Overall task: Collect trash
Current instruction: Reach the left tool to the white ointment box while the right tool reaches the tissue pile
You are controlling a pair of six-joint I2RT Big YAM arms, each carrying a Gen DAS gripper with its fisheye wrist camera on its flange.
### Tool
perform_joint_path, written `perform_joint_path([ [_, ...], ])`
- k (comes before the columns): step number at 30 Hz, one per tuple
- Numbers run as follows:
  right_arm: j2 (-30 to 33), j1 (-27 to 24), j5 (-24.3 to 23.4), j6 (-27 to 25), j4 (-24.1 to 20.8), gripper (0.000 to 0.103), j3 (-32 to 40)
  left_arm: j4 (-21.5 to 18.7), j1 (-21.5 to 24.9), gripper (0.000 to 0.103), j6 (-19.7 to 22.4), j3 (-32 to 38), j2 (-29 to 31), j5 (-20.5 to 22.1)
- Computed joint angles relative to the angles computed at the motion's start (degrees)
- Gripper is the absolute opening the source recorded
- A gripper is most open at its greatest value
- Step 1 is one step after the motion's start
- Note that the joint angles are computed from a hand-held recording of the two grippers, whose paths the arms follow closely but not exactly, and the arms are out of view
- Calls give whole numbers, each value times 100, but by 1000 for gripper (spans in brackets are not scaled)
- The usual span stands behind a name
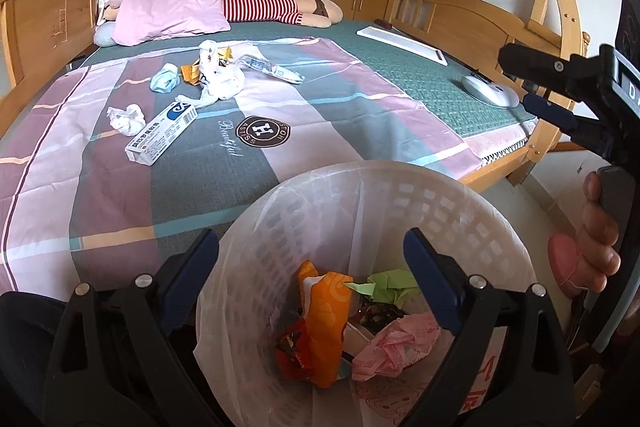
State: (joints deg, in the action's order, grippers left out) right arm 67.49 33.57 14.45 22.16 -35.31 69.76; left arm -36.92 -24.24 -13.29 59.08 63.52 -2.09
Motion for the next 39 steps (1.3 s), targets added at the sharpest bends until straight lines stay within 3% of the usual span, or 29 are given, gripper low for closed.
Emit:
perform_joint_path([
  [13, 137, 96, 105, -227, -143, 99, 94, 58, 34, 93, -90, -40, -18, -104],
  [18, 238, 75, 175, -350, -162, 99, 148, 86, 336, 93, -154, -12, 18, -257],
  [19, 277, 75, 188, -371, -204, 97, 186, 100, 491, 93, -234, 17, 38, -192],
  [22, 490, 48, 174, -447, -553, 71, 436, 167, 1035, 93, -554, 160, 192, 205],
  [24, 606, -17, 41, -421, -714, 53, 566, 109, 1459, 93, -767, 428, 527, 536],
  [28, 728, -123, -149, -510, -738, 52, 676, -151, 1955, 93, -892, 1114, 1329, 654],
  [33, 1076, -305, -178, -589, -1059, 52, 947, -542, 2176, 93, -335, 2267, 2526, 508],
  [36, 1364, -448, -376, -430, -1270, 52, 1164, -690, 2136, 93, 440, 2950, 3238, 261],
  [37, 1463, -473, -452, -409, -1326, 52, 1255, -851, 2143, 93, 556, 3132, 3427, 291],
  [39, 1777, -499, -542, -447, -1512, 52, 1586, -1583, 2257, 90, 392, 3695, 3964, 859],
])
